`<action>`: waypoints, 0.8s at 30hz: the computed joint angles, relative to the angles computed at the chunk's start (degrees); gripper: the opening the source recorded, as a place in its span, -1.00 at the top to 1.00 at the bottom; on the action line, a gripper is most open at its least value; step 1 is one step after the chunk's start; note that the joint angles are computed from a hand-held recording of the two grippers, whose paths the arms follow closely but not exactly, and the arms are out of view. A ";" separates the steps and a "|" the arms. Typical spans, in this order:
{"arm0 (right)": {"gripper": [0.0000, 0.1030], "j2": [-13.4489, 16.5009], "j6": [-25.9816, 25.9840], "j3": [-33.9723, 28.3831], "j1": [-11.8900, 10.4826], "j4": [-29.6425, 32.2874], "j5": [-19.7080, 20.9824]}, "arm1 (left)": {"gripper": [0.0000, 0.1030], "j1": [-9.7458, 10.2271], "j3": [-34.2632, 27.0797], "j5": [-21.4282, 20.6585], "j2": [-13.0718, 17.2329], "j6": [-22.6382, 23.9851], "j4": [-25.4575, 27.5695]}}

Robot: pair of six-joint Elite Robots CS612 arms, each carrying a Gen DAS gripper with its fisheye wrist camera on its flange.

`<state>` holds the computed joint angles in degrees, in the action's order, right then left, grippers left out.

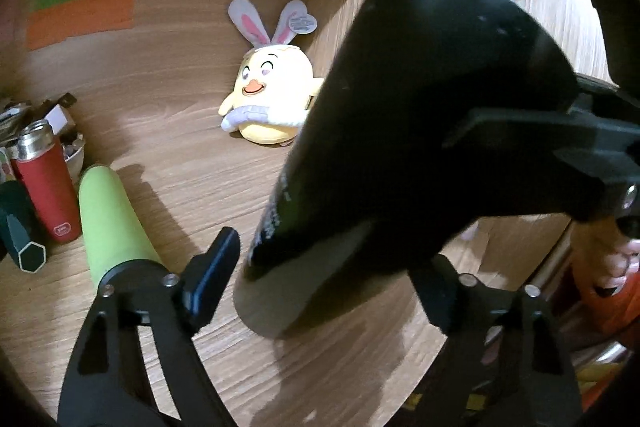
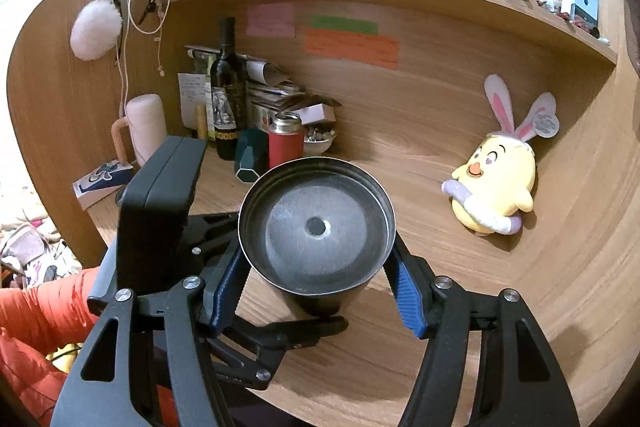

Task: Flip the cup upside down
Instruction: 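Lift the black tumbler with the right gripper and rotate it upright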

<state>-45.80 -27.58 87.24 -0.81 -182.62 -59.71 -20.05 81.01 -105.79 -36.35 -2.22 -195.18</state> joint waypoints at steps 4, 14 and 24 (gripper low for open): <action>-0.19 0.48 0.78 -1.39 -0.08 1.75 1.08 | -0.51 0.28 -0.66 -0.80 0.22 -1.02 0.54; -0.19 2.54 3.94 -5.95 0.08 5.32 2.39 | -0.45 0.86 -2.40 -2.15 0.41 -4.54 3.66; -0.20 4.28 7.48 -8.48 0.26 4.88 2.92 | -0.41 1.32 -4.38 -2.22 1.17 -6.04 6.18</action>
